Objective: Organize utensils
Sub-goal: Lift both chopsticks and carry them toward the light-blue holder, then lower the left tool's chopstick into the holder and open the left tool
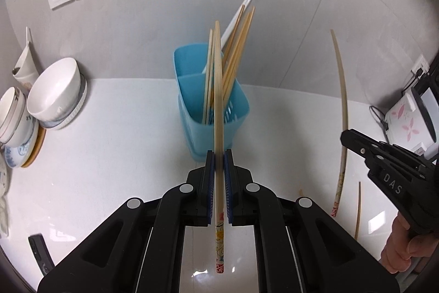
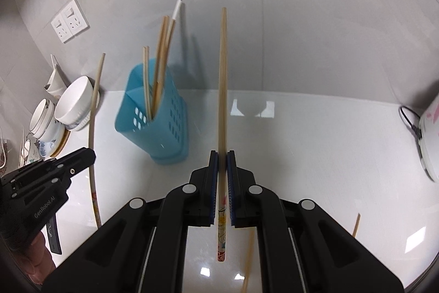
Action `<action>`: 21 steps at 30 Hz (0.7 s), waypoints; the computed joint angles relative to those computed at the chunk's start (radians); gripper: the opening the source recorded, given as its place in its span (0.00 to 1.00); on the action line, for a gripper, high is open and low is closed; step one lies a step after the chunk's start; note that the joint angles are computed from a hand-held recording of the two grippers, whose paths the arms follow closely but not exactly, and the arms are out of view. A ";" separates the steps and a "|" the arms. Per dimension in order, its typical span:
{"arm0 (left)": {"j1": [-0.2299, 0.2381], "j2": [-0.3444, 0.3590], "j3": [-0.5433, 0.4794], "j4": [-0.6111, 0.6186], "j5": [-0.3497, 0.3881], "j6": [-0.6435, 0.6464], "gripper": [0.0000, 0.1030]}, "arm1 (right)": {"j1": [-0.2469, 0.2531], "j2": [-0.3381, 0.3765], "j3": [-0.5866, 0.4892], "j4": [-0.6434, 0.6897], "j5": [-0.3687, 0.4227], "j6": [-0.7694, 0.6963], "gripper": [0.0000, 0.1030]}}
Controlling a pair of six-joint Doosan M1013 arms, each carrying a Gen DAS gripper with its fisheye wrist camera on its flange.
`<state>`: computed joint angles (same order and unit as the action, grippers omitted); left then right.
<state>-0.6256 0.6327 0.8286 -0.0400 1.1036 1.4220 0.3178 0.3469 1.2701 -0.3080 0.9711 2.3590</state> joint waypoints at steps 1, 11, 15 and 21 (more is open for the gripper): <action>0.003 0.003 -0.007 -0.007 -0.007 0.004 0.06 | 0.000 0.005 -0.009 -0.002 -0.002 -0.003 0.06; 0.028 0.037 -0.075 -0.073 -0.073 0.028 0.06 | -0.010 0.065 -0.111 -0.017 -0.009 -0.024 0.06; 0.037 0.058 -0.109 -0.099 -0.098 0.041 0.06 | -0.021 0.080 -0.134 -0.015 -0.025 -0.028 0.06; 0.051 0.055 -0.097 -0.155 -0.239 0.039 0.06 | -0.033 0.094 -0.153 -0.006 -0.061 -0.036 0.06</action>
